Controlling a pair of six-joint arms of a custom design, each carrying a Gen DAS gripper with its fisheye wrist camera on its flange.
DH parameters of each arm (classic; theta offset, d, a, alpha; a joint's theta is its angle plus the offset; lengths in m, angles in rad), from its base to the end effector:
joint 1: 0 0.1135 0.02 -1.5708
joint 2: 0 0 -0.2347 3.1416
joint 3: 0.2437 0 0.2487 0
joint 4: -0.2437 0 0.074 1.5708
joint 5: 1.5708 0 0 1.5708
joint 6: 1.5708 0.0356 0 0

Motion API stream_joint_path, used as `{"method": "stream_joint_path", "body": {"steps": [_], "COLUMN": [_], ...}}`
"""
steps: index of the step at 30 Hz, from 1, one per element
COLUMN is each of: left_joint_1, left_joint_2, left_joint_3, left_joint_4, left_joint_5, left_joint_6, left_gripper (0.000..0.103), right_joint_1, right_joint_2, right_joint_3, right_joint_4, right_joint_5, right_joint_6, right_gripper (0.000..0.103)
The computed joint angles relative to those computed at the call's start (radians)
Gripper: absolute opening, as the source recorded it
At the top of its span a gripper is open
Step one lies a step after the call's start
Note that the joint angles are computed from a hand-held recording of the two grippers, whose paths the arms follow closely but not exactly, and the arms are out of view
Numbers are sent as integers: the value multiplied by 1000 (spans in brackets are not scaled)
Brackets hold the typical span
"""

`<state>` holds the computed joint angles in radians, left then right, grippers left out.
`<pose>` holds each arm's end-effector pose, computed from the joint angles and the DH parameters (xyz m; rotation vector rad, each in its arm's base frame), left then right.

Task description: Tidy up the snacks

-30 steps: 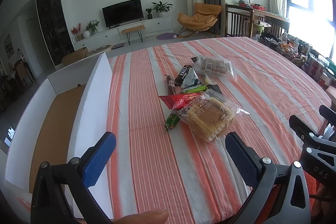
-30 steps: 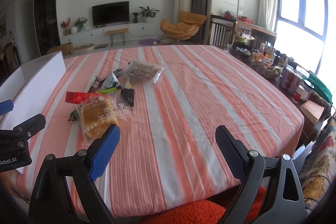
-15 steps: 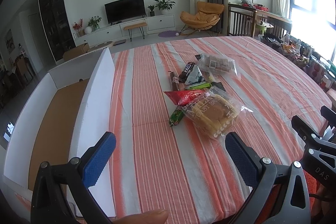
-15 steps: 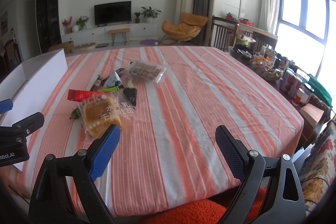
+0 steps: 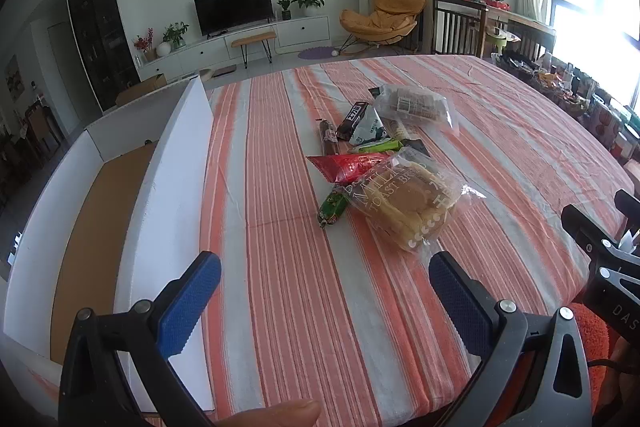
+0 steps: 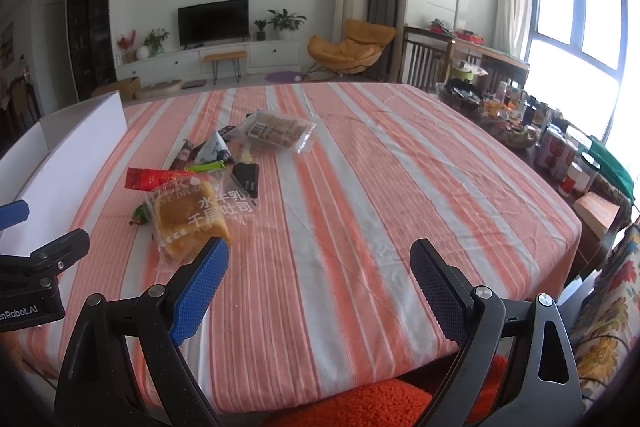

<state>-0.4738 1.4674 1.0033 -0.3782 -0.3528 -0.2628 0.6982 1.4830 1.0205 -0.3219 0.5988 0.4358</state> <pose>0.2814 -0.1305 0.2124 0.0884 2.3458 0.0680 0.2545 0.1874 0.2203 -0.0084 2.1950 -0.0818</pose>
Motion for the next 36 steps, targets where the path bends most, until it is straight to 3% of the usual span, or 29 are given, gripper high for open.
{"method": "stream_joint_path", "body": {"steps": [27,36], "left_joint_1": [43,104], "left_joint_2": [123,209], "left_joint_3": [34,54], "left_joint_4": [-65,-95], "left_joint_5": [102,208], "left_joint_6": [-11,-47], "left_gripper": [103,103], "right_joint_1": [-4,-121], "right_joint_2": [8,-6], "right_joint_3": [-3,-54], "right_joint_4": [1,-4], "right_joint_5": [-14,-155], "right_joint_6": [1,105], "right_gripper": [94,94]}}
